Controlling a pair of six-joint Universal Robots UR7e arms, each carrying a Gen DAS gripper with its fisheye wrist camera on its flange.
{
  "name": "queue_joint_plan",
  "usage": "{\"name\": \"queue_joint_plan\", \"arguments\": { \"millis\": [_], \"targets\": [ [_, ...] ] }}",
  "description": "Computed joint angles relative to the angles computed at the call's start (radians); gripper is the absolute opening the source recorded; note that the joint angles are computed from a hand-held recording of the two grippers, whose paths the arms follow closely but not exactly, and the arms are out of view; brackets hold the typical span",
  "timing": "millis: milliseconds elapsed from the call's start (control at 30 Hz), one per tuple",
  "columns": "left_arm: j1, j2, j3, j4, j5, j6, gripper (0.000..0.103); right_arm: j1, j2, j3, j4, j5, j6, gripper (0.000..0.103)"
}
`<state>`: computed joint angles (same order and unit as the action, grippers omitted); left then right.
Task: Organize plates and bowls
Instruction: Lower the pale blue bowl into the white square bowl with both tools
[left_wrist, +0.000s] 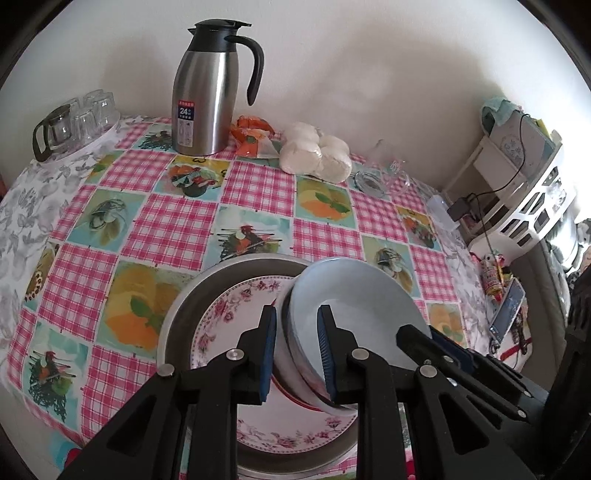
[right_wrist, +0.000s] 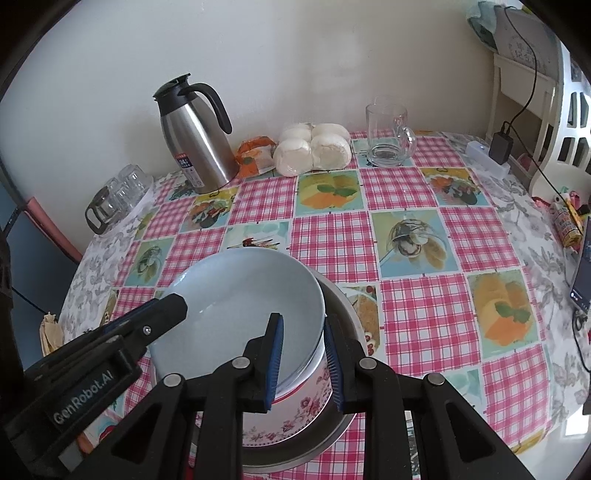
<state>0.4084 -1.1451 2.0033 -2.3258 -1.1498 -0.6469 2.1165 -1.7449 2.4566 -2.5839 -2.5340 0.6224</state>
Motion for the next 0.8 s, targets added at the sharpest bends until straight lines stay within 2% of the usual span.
{"name": "queue_joint_plan", "arguments": {
  "millis": [533,633,800],
  "targets": [
    [0.011,0.001,0.0,0.029,-0.007,-0.041,0.03,-0.028,-0.007,0.001,0.056,0.007,0.024,0.026],
    [0.017,0.003,-0.002,0.033,-0.018,-0.046,0.035,-0.031,-0.014,0.005,0.049,0.007,0.026,0.026],
    [0.033,0.011,-0.004,0.033,-0.054,-0.055,0.039,-0.071,-0.026,0.021,0.013,0.062,-0.004,0.036]
  ]
}}
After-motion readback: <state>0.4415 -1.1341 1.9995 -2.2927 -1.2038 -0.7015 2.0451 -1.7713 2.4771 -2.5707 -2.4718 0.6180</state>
